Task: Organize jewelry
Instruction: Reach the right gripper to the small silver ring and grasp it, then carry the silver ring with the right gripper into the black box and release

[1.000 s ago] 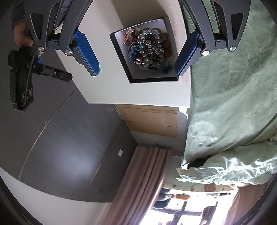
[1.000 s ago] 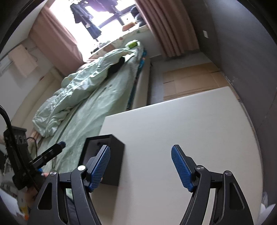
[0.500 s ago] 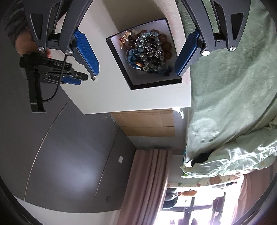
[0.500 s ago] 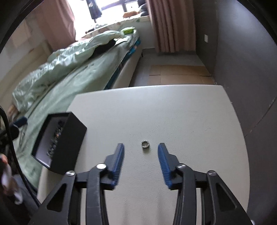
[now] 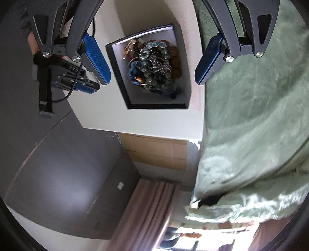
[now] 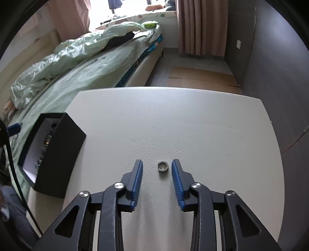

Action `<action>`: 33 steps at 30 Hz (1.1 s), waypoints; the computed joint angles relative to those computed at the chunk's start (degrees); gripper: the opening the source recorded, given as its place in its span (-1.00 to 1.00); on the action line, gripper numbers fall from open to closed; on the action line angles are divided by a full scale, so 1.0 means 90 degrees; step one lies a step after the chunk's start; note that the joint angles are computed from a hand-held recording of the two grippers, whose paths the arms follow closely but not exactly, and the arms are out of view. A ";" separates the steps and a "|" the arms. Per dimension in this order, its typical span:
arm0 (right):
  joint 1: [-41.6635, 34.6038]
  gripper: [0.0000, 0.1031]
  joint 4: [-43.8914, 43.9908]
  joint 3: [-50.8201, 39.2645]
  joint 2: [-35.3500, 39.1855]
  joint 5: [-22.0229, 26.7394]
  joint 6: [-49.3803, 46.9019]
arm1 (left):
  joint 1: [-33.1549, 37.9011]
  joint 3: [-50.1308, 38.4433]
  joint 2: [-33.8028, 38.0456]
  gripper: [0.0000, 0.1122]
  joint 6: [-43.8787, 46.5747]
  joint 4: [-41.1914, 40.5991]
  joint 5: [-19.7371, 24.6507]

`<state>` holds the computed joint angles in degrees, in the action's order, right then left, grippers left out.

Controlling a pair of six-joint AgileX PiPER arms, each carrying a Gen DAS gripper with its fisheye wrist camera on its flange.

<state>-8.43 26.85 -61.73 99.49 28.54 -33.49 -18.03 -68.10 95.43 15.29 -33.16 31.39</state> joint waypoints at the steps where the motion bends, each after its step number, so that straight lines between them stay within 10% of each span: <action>1: 0.0088 -0.51 -0.0329 -0.0035 0.0068 -0.0037 0.0299 | 0.0073 -0.0012 0.0031 0.59 0.0061 -0.0130 0.0056; 10: 0.0285 -0.75 -0.1405 -0.0005 -0.0026 -0.0146 0.1253 | 0.0229 0.0091 -0.0059 0.59 0.0023 -0.0282 0.0008; 33: 0.1062 -0.75 -0.0406 0.0253 -0.2137 0.0591 0.1139 | 0.0307 0.0395 -0.0491 0.59 0.0567 -0.0630 -0.0311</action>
